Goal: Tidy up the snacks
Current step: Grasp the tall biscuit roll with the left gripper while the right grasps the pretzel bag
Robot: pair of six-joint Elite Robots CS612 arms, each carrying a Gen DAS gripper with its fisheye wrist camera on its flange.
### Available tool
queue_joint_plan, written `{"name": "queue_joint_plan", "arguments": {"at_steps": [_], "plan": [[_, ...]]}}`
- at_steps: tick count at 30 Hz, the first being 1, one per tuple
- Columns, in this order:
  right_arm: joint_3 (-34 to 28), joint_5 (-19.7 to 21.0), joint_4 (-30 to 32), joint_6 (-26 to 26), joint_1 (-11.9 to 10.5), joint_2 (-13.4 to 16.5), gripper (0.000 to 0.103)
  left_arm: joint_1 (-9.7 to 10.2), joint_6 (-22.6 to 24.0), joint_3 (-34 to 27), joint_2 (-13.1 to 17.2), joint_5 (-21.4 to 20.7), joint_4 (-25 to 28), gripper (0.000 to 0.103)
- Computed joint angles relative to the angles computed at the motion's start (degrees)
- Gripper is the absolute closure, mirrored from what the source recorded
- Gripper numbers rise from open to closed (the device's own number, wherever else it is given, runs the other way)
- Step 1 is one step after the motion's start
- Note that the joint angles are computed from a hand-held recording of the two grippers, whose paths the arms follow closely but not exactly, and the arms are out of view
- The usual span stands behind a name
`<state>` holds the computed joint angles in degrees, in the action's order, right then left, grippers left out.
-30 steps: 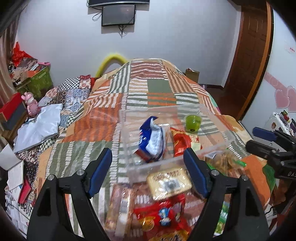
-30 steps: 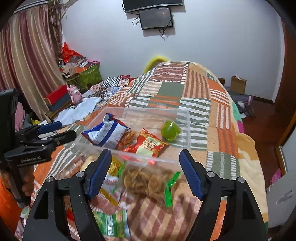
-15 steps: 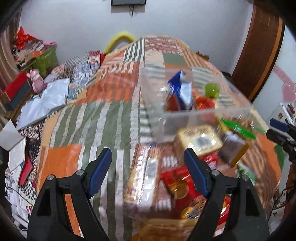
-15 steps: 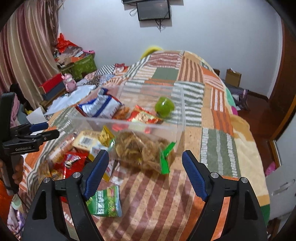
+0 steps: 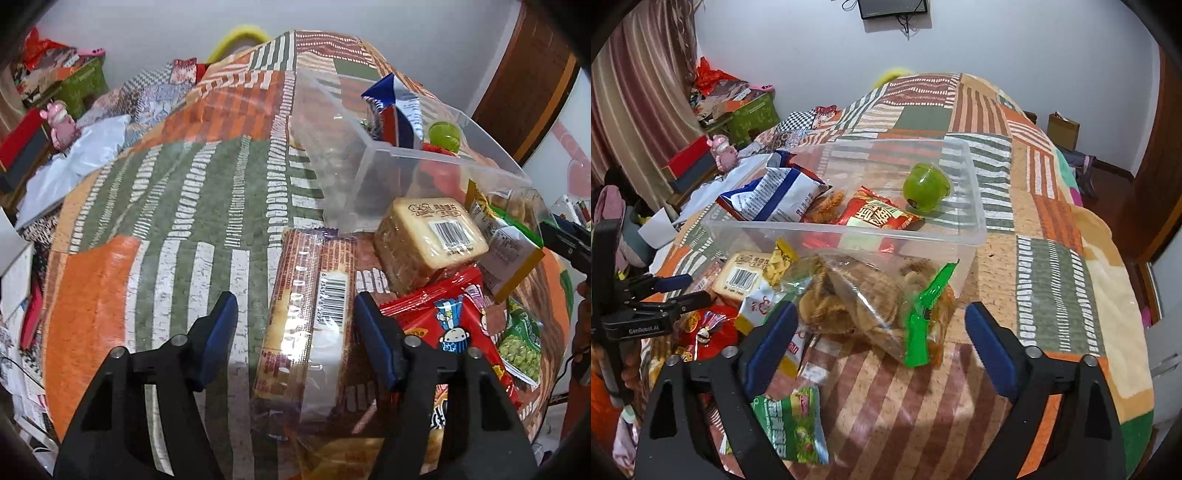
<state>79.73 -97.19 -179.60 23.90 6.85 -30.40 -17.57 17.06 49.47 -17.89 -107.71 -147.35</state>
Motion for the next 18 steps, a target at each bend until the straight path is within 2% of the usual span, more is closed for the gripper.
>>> {"name": "queue_joint_plan", "arguments": {"at_steps": [2, 8, 10, 12, 14, 17, 18], "plan": [[-0.1, 0.6, -0.4, 0.1, -0.2, 0.2, 0.004, 0.06, -0.1, -0.4, 0.3, -0.5, 0.4, 0.042], [-0.3, 4.2, -2.6, 0.0, -0.8, 0.8, 0.005, -0.14, 1.2, -0.1, 0.6, -0.7, -1.0, 0.056], [-0.1, 5.9, -3.5, 0.1, -1.0, 0.9, 0.011, -0.14, 1.2, 0.1, 0.5, -0.6, -1.5, 0.056], [0.1, 7.6, -4.0, 0.4, -1.3, 0.9, 0.032, -0.08, 1.0, 0.2, 0.6, -0.8, -1.7, 0.056], [0.4, 7.6, -4.4, 1.0, -1.3, 0.8, 0.037, -0.05, 0.7, 0.4, 0.4, -0.8, -1.8, 0.056], [0.9, 7.8, -4.7, 2.0, -1.5, 0.6, 0.055, -0.04, 0.3, 0.9, 0.1, -0.7, -2.0, 0.057], [1.0, 8.4, -5.0, 2.3, -1.6, 0.5, 0.057, -0.02, 0.2, 1.1, 0.0, -0.7, -2.2, 0.057]]}}
